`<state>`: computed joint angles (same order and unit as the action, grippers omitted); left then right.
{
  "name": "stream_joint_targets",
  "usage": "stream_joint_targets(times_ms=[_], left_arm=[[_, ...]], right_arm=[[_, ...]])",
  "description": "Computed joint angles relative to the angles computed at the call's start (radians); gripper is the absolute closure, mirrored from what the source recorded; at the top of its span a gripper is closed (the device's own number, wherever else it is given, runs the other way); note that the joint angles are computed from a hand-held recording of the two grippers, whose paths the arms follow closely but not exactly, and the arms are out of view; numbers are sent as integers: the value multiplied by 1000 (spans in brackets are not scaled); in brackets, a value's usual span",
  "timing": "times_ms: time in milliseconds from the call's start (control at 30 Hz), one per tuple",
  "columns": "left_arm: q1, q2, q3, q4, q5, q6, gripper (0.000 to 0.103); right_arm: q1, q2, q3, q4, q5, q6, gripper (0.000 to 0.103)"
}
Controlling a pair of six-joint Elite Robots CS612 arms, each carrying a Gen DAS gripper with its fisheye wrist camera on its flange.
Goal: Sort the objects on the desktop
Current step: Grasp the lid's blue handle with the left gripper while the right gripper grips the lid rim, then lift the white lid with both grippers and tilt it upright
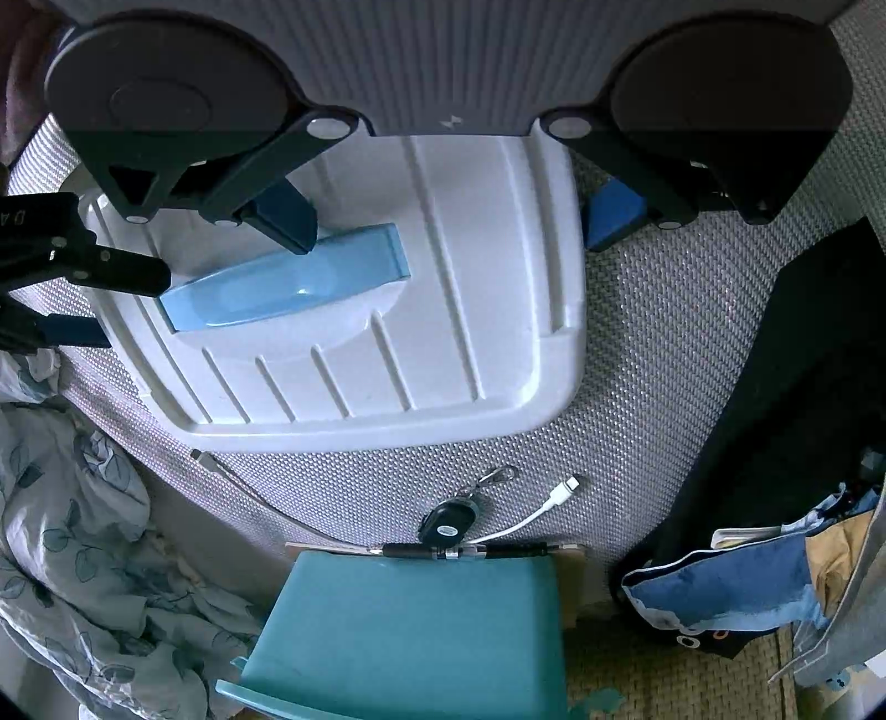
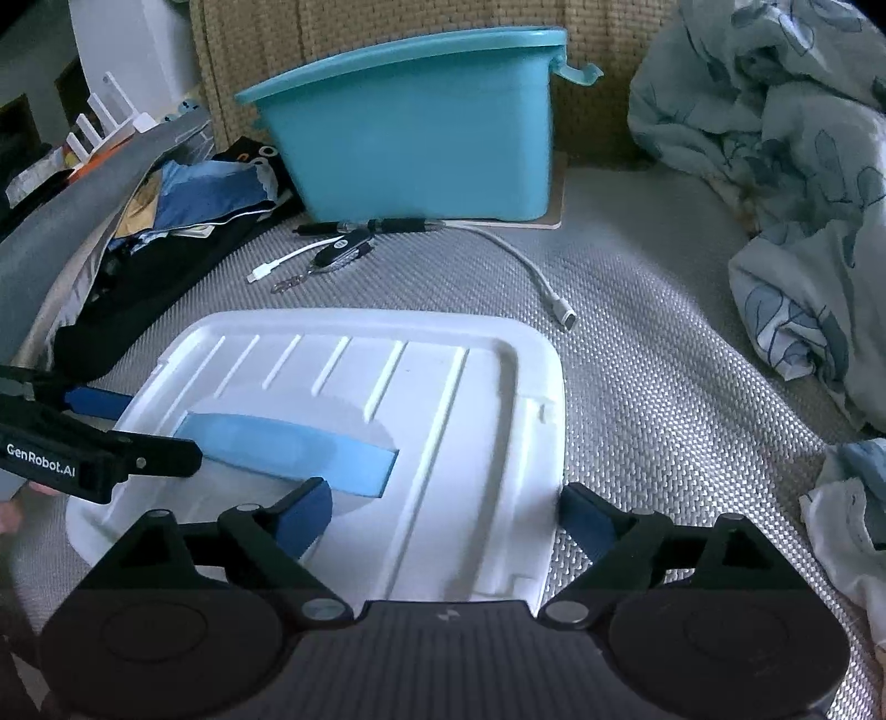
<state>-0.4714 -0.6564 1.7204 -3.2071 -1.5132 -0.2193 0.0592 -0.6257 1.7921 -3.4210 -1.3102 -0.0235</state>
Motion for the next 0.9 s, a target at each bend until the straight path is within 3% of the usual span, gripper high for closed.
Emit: stream_joint_targets(times_ms=[900], left_arm=[[-10, 5, 17, -96, -2, 31, 0]], right_arm=[[19, 1, 33, -114, -83, 56, 10]])
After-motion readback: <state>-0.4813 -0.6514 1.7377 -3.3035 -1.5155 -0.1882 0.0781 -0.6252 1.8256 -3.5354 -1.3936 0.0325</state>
